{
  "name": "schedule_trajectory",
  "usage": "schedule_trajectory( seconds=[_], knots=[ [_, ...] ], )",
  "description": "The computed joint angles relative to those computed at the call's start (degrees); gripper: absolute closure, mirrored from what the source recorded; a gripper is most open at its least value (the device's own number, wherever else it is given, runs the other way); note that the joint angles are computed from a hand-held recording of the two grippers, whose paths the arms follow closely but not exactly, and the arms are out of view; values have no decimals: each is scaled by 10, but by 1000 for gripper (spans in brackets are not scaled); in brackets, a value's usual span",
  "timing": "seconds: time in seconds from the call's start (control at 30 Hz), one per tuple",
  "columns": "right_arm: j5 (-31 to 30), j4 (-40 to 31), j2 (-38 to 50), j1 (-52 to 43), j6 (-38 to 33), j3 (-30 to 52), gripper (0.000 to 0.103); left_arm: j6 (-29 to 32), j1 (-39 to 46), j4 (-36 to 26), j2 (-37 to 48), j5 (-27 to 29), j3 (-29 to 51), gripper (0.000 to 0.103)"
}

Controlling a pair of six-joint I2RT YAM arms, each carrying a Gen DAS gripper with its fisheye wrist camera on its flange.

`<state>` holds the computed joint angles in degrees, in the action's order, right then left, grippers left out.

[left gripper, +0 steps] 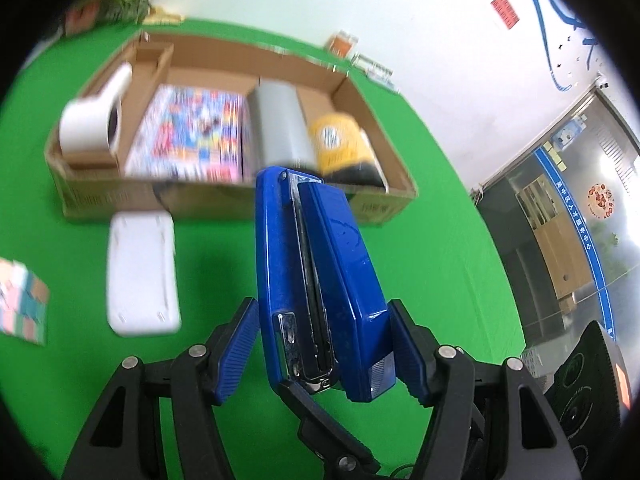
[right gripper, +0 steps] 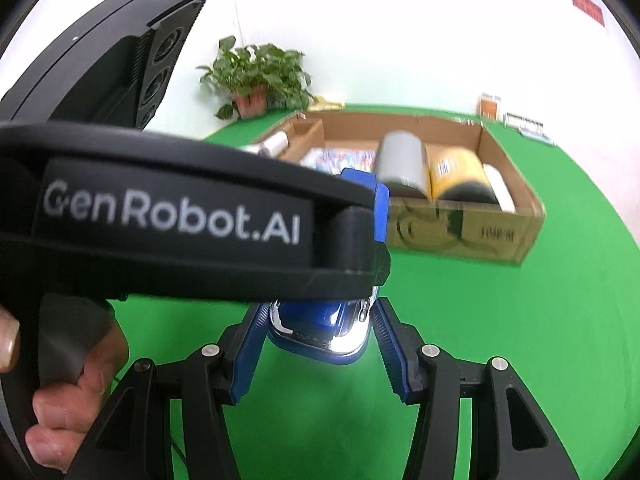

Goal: Organize rigid objects
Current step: 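Carry the stapler into the box beside the board game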

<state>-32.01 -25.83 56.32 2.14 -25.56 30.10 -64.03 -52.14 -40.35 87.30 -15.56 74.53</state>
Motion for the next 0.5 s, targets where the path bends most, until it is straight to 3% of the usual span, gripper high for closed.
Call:
schedule_trajectory(
  seconds=[0.23, 0.5],
  knots=[
    [46, 46, 52, 93, 86, 87, 52, 75, 55, -29, -32, -11, 30, 39],
    [90, 75, 109, 161, 126, 163, 52, 151, 129, -37, -53, 10, 55, 39]
  ],
)
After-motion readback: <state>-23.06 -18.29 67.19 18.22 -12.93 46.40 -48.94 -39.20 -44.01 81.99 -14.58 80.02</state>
